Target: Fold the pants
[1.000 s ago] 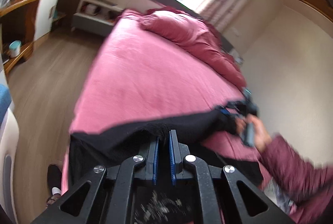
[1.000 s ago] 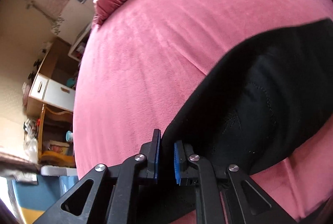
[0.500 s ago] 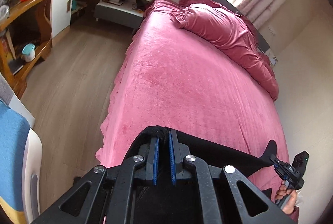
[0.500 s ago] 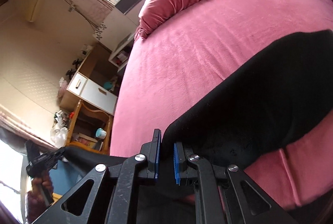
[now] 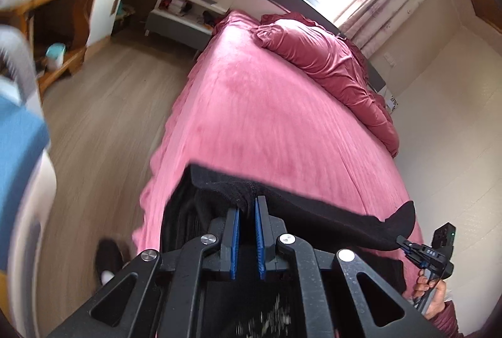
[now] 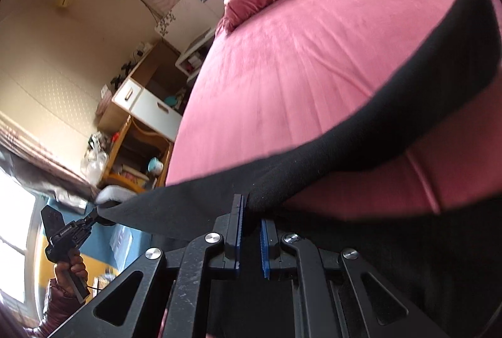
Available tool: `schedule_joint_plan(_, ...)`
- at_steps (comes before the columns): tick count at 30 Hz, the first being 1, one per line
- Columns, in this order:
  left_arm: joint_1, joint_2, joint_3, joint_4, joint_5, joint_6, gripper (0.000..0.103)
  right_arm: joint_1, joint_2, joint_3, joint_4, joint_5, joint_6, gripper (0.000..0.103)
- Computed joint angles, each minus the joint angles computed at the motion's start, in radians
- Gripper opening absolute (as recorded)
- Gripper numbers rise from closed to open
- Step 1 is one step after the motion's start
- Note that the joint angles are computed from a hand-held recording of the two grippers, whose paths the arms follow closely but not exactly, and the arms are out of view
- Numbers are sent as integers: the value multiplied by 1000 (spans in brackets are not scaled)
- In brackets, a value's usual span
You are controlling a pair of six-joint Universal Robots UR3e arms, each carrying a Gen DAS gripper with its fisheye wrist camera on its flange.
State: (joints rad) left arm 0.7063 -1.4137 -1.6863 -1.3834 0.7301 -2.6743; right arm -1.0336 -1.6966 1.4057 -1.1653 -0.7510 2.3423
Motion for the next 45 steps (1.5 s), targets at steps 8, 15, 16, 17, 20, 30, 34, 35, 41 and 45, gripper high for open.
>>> schedule_joint_plan(8,161,251,-361,-134,112,174,9,-156,-227,260,147,-174,-211,9)
schedule_joint_plan(15,226,322,-486,-171,165,197,15,-238,-326,435,100,-262,-248,8)
schedule_joint_plan(16,273,340,-483,-244,167,237,21,-234,-328,455,75,-270,-241,8)
schedule_joint_plan(17,307,339,-470,-309,160,256,25,-233,-326,467,57,-274,-235,8)
schedule_joint_plan(20,385,351,-445,-436,141,288,29,-213,-314,508,-16,-274,-194,8)
schedule_joint_plan(30,375,333,-471,-434,128,147,33,-186,-314,551,-89,-272,-146,8)
schedule_joint_plan(34,336,353,-507,-315,125,44,17,-186,-338,545,-72,-264,-147,8)
schedule_joint_plan(35,330,367,-505,-300,117,39,13,-193,-341,533,-52,-260,-156,8)
schedule_joint_plan(41,373,411,-469,-379,122,183,10,-342,-389,380,255,-246,-405,8)
schedule_joint_plan(45,416,417,-511,-385,167,212,10,-428,-437,370,366,-303,-509,8)
